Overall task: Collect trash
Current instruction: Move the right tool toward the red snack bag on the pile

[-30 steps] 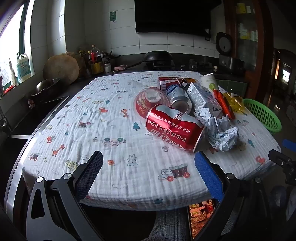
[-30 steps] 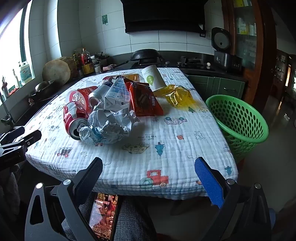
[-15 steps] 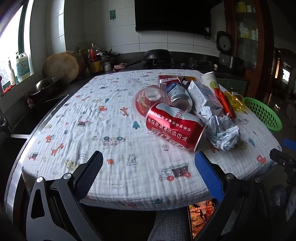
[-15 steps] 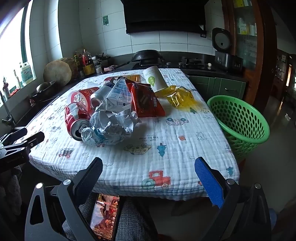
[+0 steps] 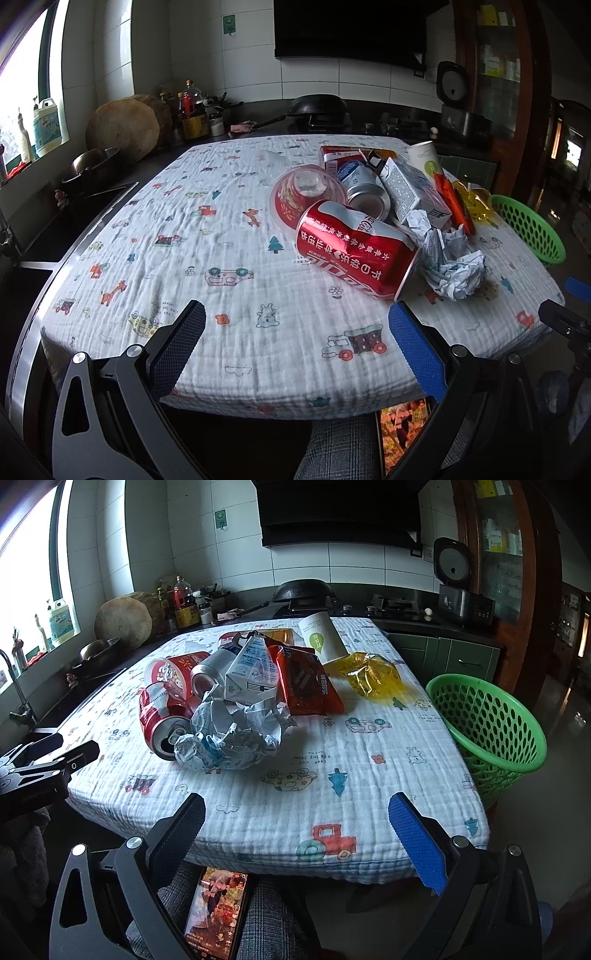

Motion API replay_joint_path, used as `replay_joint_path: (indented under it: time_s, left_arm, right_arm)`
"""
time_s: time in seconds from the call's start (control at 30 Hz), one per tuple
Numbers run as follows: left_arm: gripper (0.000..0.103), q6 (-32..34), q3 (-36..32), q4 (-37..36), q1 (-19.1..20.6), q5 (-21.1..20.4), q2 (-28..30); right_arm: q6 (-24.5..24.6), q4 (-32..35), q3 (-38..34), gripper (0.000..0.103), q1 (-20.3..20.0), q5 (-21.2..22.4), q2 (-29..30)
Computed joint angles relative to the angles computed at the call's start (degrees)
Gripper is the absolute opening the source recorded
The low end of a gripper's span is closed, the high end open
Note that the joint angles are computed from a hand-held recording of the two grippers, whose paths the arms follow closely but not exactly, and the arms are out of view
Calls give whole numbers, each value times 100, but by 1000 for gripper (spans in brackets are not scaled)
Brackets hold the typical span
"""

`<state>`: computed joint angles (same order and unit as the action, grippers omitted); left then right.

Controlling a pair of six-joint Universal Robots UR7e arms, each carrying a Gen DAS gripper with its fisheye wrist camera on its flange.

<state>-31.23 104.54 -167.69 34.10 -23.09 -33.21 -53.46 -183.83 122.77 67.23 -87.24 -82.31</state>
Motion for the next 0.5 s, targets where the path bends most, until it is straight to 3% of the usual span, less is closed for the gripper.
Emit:
replay_joint_path:
  time_s: [0.5]
  left_arm:
    - [98, 12, -69, 82, 85, -6, -28]
  right_arm:
    - [-72, 170, -84, 97, 25, 62, 54]
